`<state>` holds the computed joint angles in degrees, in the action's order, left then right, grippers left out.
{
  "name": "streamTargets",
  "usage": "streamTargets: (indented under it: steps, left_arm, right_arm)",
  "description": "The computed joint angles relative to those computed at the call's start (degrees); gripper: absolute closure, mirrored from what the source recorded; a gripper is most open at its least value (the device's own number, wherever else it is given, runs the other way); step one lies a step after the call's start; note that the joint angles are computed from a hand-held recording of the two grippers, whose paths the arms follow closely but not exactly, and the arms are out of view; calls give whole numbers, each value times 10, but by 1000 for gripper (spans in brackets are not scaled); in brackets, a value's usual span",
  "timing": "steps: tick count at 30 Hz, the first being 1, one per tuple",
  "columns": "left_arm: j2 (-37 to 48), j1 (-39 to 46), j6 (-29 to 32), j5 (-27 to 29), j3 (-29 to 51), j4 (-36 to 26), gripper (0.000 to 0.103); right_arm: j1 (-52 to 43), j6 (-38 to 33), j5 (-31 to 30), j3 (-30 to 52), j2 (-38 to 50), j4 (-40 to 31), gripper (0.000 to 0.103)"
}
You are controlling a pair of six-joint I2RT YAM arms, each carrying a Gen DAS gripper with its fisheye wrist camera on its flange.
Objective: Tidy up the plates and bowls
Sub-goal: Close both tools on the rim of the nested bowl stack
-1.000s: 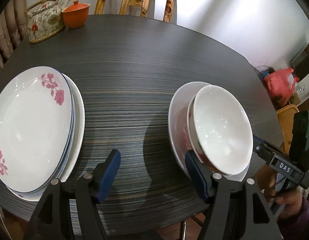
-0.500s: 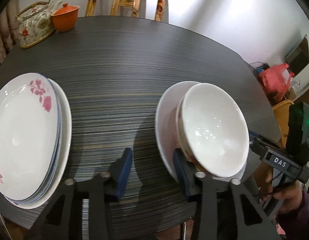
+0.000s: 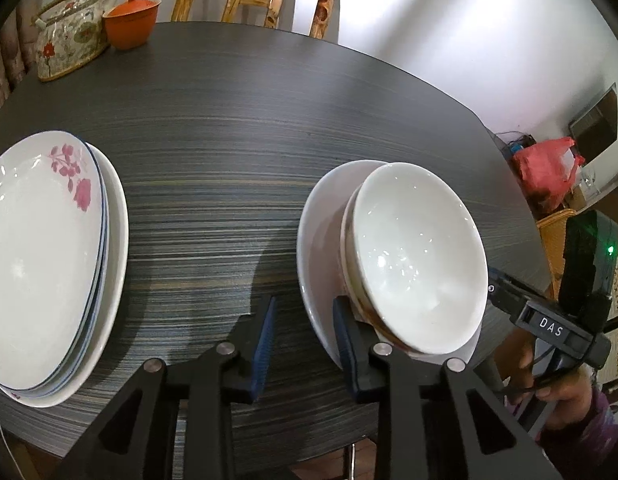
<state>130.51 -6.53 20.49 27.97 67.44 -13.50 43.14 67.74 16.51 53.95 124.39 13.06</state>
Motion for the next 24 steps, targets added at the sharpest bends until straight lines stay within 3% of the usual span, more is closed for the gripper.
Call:
streamTargets:
  steps: [6, 11, 15, 19, 24]
  left_arm:
    - [-6, -8, 1, -15, -3, 3, 80]
    - [10, 0, -1, -2, 21, -23, 80]
    - [11, -1, -3, -5, 21, -20, 78]
    - [10, -4, -7, -4, 16, -12, 77]
    - [4, -14, -17, -24, 5, 4, 72]
  right_arm:
    - [-8, -14, -15, 7, -2, -8, 63]
    - [-19, -26, -48, 16, -2, -1, 82]
    - [-34, -37, -80, 34, 3, -20, 84]
    - [-60, -26, -141, 28, 15, 11, 84]
    - [-59, -41, -138, 46, 19, -15, 84]
